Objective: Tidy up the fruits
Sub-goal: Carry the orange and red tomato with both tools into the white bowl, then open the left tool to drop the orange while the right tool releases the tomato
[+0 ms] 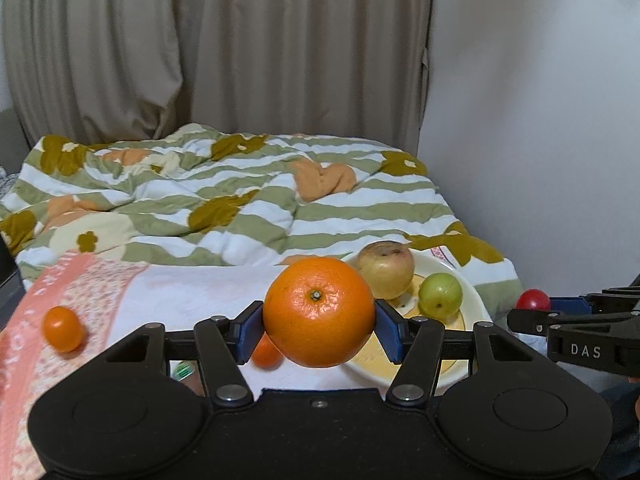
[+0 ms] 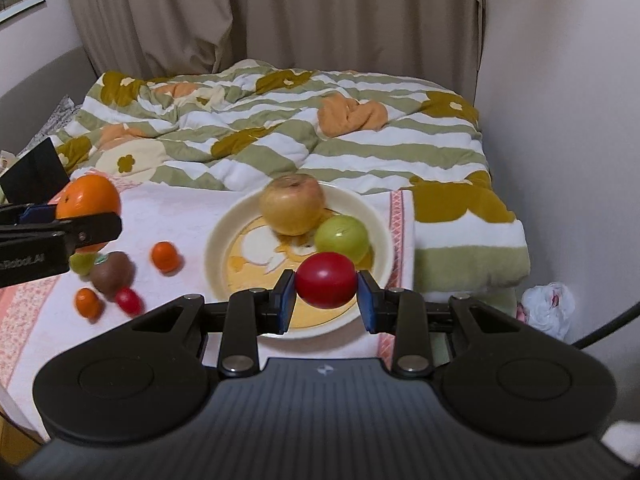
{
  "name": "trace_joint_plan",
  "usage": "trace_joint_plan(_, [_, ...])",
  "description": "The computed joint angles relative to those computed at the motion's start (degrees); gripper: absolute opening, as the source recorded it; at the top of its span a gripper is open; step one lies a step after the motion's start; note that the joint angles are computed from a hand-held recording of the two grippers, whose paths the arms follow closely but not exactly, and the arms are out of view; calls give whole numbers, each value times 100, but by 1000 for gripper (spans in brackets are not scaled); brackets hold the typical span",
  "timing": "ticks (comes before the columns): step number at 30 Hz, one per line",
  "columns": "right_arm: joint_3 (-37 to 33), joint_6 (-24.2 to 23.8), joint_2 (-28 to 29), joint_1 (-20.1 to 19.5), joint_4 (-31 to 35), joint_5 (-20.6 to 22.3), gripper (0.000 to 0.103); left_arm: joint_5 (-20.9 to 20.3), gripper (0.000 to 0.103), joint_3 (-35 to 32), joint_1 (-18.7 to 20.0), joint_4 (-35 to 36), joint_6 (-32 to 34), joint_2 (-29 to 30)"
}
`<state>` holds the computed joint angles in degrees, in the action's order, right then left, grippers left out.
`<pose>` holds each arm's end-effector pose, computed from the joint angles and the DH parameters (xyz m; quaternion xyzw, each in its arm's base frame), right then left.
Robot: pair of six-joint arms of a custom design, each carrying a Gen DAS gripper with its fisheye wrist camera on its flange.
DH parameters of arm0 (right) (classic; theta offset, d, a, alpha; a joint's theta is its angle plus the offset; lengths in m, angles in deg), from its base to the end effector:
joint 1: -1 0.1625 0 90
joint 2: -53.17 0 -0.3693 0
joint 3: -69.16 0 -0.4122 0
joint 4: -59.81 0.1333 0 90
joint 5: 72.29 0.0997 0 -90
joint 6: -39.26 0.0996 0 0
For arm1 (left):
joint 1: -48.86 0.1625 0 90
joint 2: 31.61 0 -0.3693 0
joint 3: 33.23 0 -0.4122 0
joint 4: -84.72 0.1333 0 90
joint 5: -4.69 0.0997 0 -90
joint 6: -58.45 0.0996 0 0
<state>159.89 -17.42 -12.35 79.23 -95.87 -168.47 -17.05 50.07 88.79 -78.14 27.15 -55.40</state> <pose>-0.0159 -0.6771 0.3124 0.3406 -0.8730 0.2571 0.2361 -0.3555 -0.5920 -0.0566 0.0697 0.8218 -0.4362 0.3599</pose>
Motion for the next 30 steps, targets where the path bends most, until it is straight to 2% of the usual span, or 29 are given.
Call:
trace_joint_plan(6, [-635,146,477,-62,183,-68,48,-336,62,-1023,365,49,861,633])
trace_joint_plan(13, [-1056,363,850,-63,190,-302,48,-790,62,-1830,739,684,1416,1128])
trace_joint_plan(17, [-1156,448,979,-52,112,-457,48,-957,62,-2146,880,889,1686,1330])
trace_joint_plan(26, [-1277,622,1128,-61,12,-646,48,-1008,63,-2606,1015,1193,2111,1613])
trace_joint_plan(27, [-1279,628,1130,-63,-2,-652,48,-1010,65,-2619,1015,1215,2105,1621])
trace_joint_plan(30, [-1271,665,1108,-65,-23,-651,48,-955,88,-2547,956,844,2462,1626])
